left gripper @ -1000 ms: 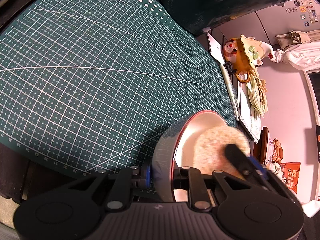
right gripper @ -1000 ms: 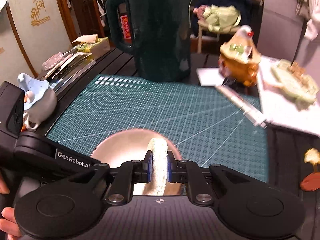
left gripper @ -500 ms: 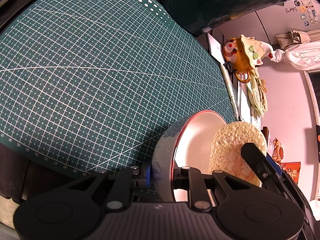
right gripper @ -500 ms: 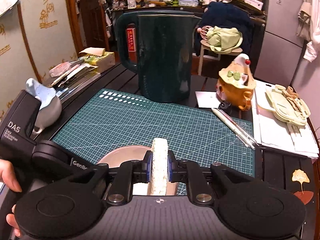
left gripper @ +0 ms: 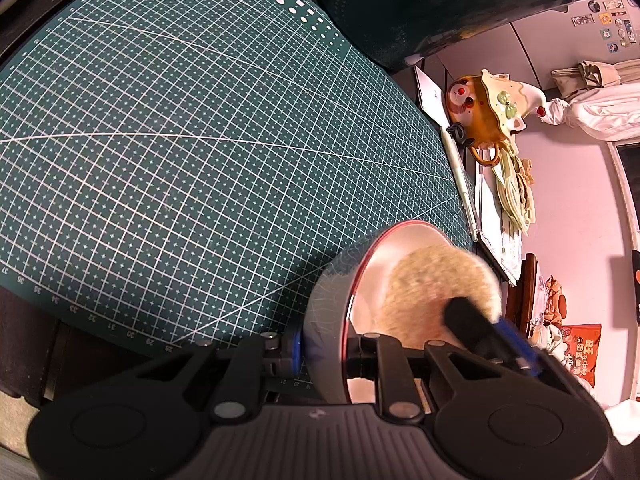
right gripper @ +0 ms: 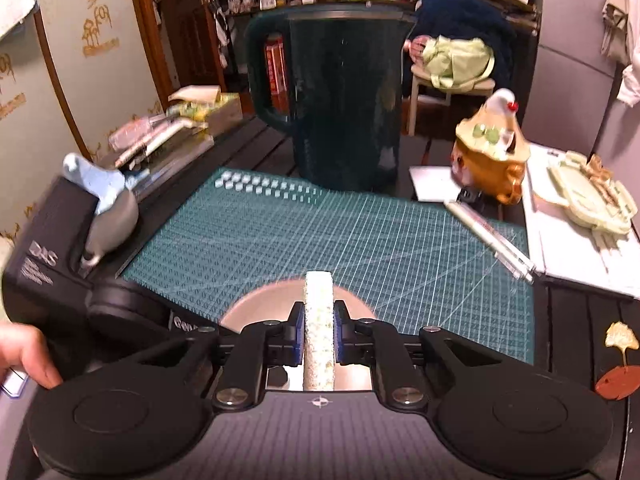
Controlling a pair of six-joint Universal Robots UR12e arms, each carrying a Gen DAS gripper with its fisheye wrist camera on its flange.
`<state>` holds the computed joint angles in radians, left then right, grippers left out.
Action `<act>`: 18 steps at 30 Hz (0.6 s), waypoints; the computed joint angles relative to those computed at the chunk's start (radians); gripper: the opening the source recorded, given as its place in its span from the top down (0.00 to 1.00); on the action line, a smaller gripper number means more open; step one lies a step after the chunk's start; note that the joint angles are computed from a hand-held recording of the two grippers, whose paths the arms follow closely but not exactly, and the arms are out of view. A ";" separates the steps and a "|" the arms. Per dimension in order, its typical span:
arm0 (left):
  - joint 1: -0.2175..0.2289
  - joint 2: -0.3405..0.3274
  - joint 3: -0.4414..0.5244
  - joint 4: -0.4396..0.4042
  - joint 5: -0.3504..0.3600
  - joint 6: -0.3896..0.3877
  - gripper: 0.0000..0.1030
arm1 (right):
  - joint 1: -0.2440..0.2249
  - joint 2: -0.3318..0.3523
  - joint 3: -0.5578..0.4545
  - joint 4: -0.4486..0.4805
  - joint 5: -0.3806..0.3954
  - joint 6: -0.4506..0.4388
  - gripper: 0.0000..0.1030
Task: Clean bowl
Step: 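Scrub the bowl's inner wall with the regrasped sponge while the left gripper holds the bowl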
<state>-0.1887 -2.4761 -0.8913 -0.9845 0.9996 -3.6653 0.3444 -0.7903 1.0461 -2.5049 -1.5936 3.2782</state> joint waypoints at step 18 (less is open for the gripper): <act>-0.001 -0.003 0.007 -0.004 0.000 0.000 0.82 | -0.001 -0.001 0.000 0.017 0.008 -0.005 0.88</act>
